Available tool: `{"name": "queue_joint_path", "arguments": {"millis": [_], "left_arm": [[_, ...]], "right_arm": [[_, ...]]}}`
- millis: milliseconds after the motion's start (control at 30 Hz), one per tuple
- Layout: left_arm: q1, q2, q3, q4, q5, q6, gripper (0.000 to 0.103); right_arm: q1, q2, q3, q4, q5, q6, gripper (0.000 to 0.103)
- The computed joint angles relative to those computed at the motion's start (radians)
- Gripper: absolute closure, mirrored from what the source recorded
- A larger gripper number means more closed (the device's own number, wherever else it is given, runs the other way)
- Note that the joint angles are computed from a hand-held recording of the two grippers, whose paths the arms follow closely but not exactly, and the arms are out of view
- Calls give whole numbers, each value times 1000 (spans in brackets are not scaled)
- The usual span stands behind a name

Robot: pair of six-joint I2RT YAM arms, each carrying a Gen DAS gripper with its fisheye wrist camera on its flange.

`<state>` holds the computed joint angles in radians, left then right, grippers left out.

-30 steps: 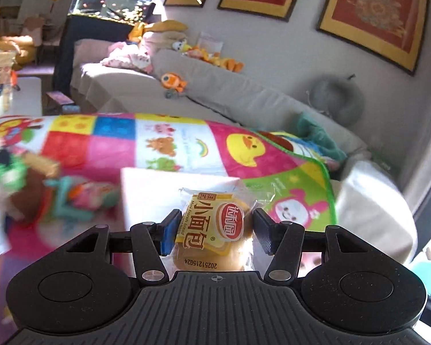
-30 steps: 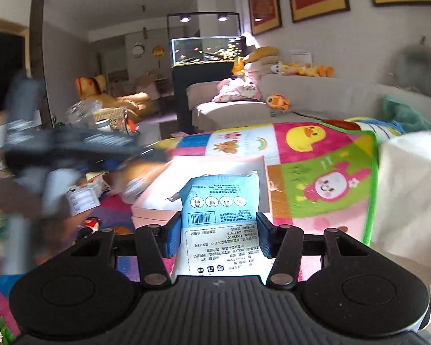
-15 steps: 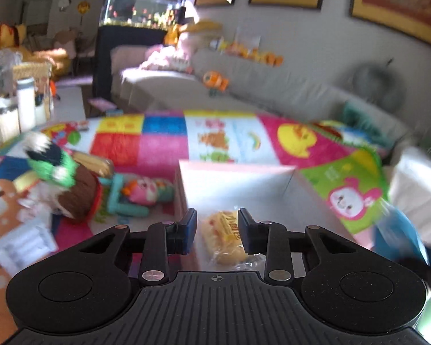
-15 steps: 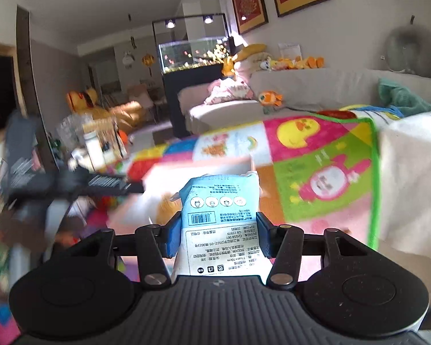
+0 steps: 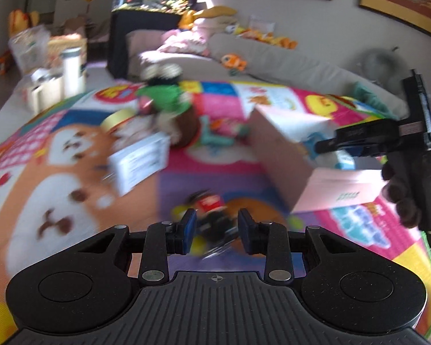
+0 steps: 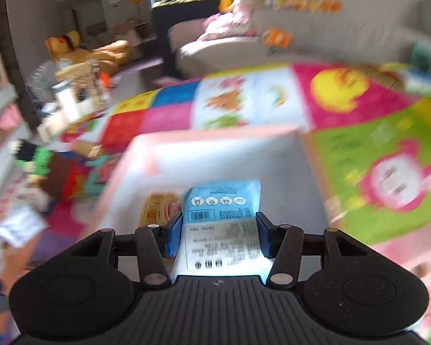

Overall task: Organize objects
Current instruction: 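Carry the bun with the left tool into the pink box while the right tool drops the blue packet in, then grasp the crochet doll with the right tool and lift it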

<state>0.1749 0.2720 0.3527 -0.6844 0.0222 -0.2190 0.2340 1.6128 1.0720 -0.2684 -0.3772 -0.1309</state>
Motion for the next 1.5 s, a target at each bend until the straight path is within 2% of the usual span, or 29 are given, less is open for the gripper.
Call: {"name": "queue_joint_path", "arguments": {"millis": [67,167,267,333,367,433,500,600,667,733,800,833,867,900,933,1000,1067,1200,1367,1500], "left_arm": [[192,-25,-9,-31,147,81,68],[396,-25,-24,-36,314,152,68],[468,-11,-46,0,372,157,68],[469,0,-63,47,370,129,68],[493,-13,-76,59,388,129,68],[571,-46,-107,93,443,146,68],[700,-49,-135,120,545,168,68],[955,91,-168,176,806,227,68],[1053,200,-154,180,908,262,68],[1124,204,-168,195,994,271,68],[1132,247,-166,210,1022,284,68],[1129,259,-164,212,1024,286,68],[1132,266,-164,219,1028,284,68],[1140,271,-167,226,1038,281,68],[1153,280,-168,229,1055,285,68],[1181,299,-167,220,1084,307,68],[1189,326,-166,231,1097,310,68],[1212,363,-163,234,1125,328,68],[1211,330,-165,216,1118,328,68],[1194,277,-164,189,1093,327,68]], "right_arm": [[2,7,-7,9,-12,7,51],[-14,5,-13,-2,-37,4,49],[-11,-53,-52,24,-27,17,47],[18,-129,-94,65,-11,4,38],[38,-167,-114,82,-8,-6,37],[100,-224,-122,86,6,-29,26],[199,-251,-113,86,51,-50,22],[389,-224,-83,114,161,-107,21],[511,-152,-35,144,258,-119,22],[606,-50,44,161,348,-115,22],[674,56,120,203,437,-124,22],[700,114,173,202,480,-124,27],[716,165,228,183,509,-122,35],[724,212,289,145,527,-119,53],[728,248,342,97,539,-112,61],[719,249,350,87,549,-88,62],[696,187,284,85,535,-71,62],[628,-46,40,61,441,-64,66],[502,-370,-239,-51,237,-68,68],[397,-540,-390,-169,93,-103,69]]}}
